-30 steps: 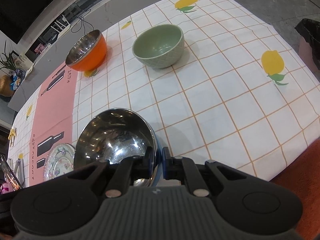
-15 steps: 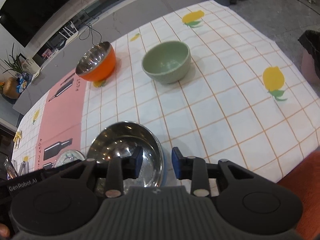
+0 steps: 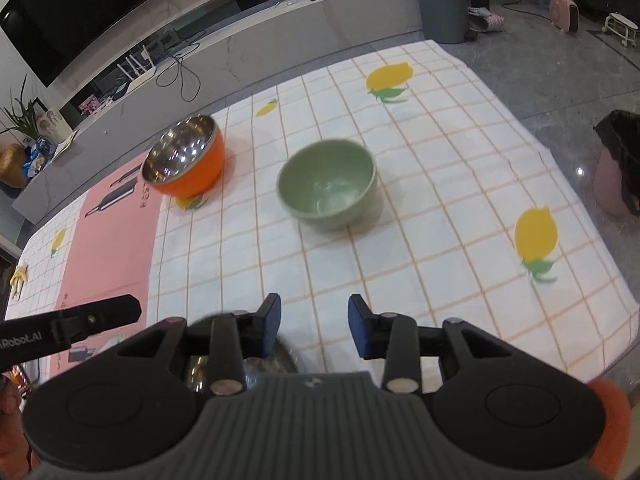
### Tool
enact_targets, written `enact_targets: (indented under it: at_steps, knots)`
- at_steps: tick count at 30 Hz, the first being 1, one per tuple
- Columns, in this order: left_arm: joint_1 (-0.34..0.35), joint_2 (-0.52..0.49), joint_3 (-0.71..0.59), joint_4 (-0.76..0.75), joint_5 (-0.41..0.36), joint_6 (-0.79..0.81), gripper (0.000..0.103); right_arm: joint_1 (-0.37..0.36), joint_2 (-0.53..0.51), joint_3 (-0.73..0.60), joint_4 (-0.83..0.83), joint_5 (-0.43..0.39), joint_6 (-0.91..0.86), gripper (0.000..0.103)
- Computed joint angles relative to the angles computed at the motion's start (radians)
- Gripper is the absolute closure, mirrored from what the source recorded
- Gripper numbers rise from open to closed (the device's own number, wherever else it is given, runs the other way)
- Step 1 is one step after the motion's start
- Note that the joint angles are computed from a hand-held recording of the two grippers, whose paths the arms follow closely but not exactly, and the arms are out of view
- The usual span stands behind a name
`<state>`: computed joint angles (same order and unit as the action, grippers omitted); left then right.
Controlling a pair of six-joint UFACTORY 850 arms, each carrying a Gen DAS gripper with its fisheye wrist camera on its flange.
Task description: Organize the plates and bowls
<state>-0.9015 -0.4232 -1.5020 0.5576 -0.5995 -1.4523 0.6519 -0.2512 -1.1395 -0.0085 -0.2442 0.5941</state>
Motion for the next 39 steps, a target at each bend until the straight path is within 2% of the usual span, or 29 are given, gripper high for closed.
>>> enact_targets:
  at_steps: [9, 14, 20, 28, 31, 34, 36, 39]
  knots:
    - [0.073, -0.135, -0.172, -0.225, 0.017, 0.311, 0.048, -0.032, -0.105, -0.132, -0.054, -0.080, 0.007, 0.055]
    - [0.102, -0.200, -0.246, -0.305, 0.001, 0.413, 0.044, -0.052, -0.166, -0.206, -0.046, -0.120, -0.005, 0.053]
    - [0.141, -0.257, -0.309, -0.386, 0.023, 0.470, 0.044, -0.083, -0.234, -0.287, -0.010, -0.152, -0.018, 0.053]
    - [0.166, -0.362, -0.436, -0.453, -0.017, 0.545, 0.044, -0.106, -0.313, -0.376, 0.022, -0.193, -0.027, 0.055]
    - [0.170, -0.392, -0.463, -0.494, -0.024, 0.582, 0.046, -0.111, -0.328, -0.386, 0.057, -0.199, -0.052, 0.057]
    - [0.175, -0.418, -0.490, -0.519, -0.036, 0.600, 0.054, -0.115, -0.343, -0.397, 0.090, -0.206, -0.082, 0.063]
    - [0.179, -0.432, -0.503, -0.532, -0.045, 0.604, 0.066, -0.117, -0.351, -0.399, 0.114, -0.206, -0.095, 0.070]
    - [0.184, -0.448, -0.520, -0.546, -0.057, 0.609, 0.070, -0.122, -0.365, -0.407, 0.167, -0.212, -0.129, 0.077]
